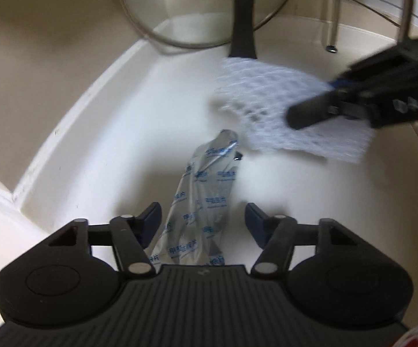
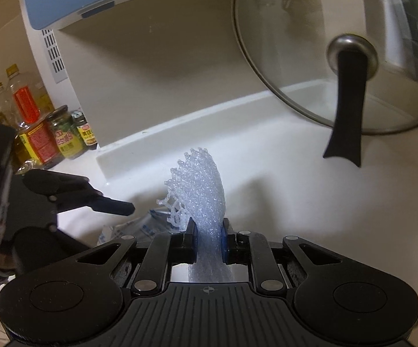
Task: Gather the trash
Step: 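Grasp the bubble wrap with the right gripper while the left gripper grasps the foil blister pack, then carry the bubble wrap and blister pack down over the wastebasket with both grippers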
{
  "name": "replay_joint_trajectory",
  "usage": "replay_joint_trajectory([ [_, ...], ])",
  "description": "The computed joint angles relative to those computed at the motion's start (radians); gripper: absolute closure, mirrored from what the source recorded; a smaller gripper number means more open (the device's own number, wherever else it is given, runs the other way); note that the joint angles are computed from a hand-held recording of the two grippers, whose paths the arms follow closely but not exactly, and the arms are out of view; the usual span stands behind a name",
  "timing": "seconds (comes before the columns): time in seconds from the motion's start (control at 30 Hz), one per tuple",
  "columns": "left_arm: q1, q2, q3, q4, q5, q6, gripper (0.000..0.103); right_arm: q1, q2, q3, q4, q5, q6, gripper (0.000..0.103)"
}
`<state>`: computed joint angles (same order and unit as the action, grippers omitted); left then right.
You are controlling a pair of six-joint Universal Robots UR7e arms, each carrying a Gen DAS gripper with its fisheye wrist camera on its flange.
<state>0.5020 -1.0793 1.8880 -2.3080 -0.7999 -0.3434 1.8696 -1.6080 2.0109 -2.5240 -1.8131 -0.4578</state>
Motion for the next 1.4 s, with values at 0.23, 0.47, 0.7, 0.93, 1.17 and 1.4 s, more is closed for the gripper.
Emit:
replay_joint_trajectory([
  [0.23,0.027,-0.019,-0.008,0.013,-0.058,-0.033,0.058,-0.004,-0.021,0.022,-0.001,-0.033,0.056,0.088],
  [0.47,-0.013,-0.079,0.040,0.057,-0.052,-0.189,0.066,0.008,-0.037,0.044,0.005,-0.051,0.097,0.088],
  [0.7,-0.081,-0.160,0.109,0.141,-0.032,-0.400,0.068,0.033,-0.068,0.083,0.027,-0.061,0.146,0.088],
  [0.93,-0.156,-0.215,0.148,0.254,0.001,-0.579,0.069,0.081,-0.086,0.116,0.046,-0.101,0.189,0.088],
  [1.17,-0.206,-0.281,0.172,0.413,0.037,-0.701,0.069,0.131,-0.095,0.145,0.039,-0.134,0.219,0.088],
  [1.4,-0.224,-0.327,0.192,0.556,0.036,-0.773,0.069,0.175,-0.090,0.171,0.023,-0.168,0.241,0.088],
])
